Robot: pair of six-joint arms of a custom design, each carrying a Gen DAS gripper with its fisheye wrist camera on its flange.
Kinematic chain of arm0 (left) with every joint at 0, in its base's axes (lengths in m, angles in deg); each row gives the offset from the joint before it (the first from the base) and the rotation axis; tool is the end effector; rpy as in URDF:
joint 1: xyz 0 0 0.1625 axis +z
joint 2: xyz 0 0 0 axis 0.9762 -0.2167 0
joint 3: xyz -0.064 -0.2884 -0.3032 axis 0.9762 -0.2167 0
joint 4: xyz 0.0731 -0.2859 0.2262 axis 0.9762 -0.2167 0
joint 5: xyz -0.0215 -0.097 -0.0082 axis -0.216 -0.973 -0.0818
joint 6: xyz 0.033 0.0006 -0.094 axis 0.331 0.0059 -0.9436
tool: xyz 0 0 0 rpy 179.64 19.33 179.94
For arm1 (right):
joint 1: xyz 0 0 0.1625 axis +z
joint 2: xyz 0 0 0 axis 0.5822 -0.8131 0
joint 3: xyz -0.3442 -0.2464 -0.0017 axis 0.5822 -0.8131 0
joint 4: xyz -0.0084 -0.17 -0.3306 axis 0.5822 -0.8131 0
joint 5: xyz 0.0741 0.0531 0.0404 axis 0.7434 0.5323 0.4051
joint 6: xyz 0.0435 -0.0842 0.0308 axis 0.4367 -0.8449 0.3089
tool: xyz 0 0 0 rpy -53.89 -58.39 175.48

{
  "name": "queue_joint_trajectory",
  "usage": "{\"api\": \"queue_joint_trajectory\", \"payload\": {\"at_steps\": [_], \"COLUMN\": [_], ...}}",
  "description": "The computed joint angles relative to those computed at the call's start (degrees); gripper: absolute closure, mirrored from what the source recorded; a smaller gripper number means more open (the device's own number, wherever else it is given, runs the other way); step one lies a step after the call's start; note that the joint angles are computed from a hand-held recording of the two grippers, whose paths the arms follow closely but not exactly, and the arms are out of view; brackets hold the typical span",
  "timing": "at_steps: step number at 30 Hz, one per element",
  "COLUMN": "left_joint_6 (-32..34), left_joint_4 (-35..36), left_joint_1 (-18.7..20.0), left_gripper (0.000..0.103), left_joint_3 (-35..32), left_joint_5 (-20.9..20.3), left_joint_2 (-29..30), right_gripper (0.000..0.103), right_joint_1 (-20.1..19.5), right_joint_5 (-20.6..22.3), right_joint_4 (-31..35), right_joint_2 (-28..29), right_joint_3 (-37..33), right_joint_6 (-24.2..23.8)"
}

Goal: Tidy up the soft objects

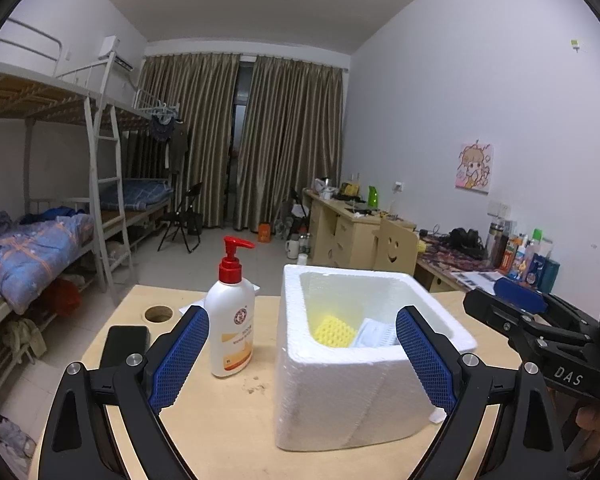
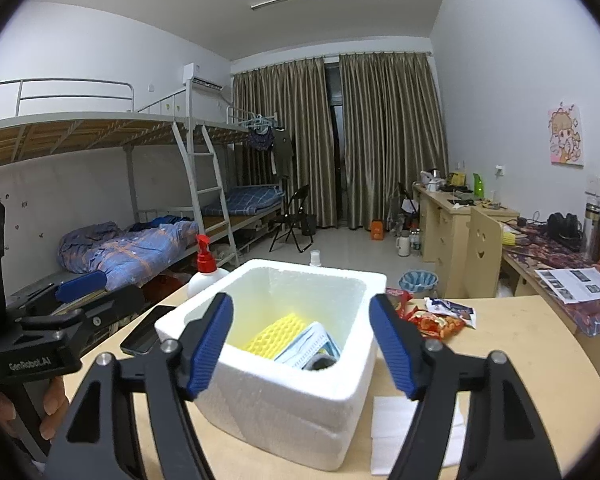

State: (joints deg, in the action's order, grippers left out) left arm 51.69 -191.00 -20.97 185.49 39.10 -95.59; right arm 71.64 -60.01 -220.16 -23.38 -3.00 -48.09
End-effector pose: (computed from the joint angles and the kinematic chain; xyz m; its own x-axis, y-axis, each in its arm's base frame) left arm -0.1170 -0.5715 0.3281 -0.7497 -0.3780 -0.5432 0.5156 0.1809 -0.8375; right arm 0.3726 -0.6913 0.0752 -0.4591 -0.7907 0.4049 -0.8088 0.1835 -0.5587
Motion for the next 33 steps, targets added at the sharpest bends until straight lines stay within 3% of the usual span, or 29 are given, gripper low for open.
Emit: {"api": "queue_joint_trajectory", "payload": {"at_steps": [4,9,12,23,33], "left_joint_6": [2.32,2.22,2.75,5.9,3.11], "left_joint_4": [-2.97,-4.34,-5.4,-10.02,-12.41], "left_joint_1": [-1.94,-3.77,-4.78,-8.83,-12.02], "left_gripper": [0.008,0.007,0.007,0.003,0.0], "left_joint_3": [0.92,2.33,2.72,5.12,9.29], "left_joint_5": [2.0,3.64,4.86,7.86,6.11], "left_joint_2": [0.58,0.75,1.05,2.3,3.88], "right_gripper": [0.007,0.007,0.0,0.0,0.0], "right_joint_1": [-0.66,-1.12,-1.39,-2.43,-4.44], "right_joint_5": [1.47,1.88,2.55,4.61,6.15], "right_joint_4": [-3.7,-7.25,-9.49,-15.72,-21.92], "right_joint_2": [-2.45,-4.49,-5.71,-10.01,-13.83], "right_joint_3": [4.28,7.78,10.05,17.92,25.1], "right_joint_6": [0.3,0.54,0.73,-0.8,-1.59]}}
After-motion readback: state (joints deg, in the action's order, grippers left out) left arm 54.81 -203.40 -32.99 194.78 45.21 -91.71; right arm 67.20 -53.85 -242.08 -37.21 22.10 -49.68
